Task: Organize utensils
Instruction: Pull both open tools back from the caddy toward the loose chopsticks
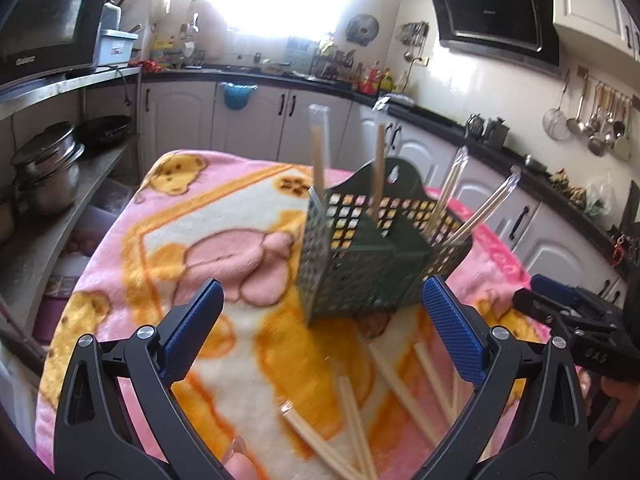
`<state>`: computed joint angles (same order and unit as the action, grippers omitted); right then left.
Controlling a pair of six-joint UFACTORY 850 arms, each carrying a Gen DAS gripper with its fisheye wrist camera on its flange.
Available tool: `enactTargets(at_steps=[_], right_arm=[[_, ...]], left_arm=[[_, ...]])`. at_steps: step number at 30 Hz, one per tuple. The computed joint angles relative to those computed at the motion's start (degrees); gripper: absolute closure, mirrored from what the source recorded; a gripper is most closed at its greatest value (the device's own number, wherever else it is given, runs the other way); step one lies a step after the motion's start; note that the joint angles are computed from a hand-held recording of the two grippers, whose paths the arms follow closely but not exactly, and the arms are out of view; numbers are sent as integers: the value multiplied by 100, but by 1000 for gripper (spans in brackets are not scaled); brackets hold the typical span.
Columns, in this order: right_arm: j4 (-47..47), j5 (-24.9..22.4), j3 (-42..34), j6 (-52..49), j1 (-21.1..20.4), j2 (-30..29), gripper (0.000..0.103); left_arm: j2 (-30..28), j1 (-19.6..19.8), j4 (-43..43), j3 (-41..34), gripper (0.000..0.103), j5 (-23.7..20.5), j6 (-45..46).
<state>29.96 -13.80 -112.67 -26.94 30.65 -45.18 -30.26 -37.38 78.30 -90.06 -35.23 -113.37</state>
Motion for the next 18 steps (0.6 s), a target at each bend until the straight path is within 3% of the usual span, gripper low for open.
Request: enactTargets(at_steps=[18], right_arm=[[-473,-391,-62,496,25,-221,33]], left_arm=[[-28,15,-672,367,11,110,257]])
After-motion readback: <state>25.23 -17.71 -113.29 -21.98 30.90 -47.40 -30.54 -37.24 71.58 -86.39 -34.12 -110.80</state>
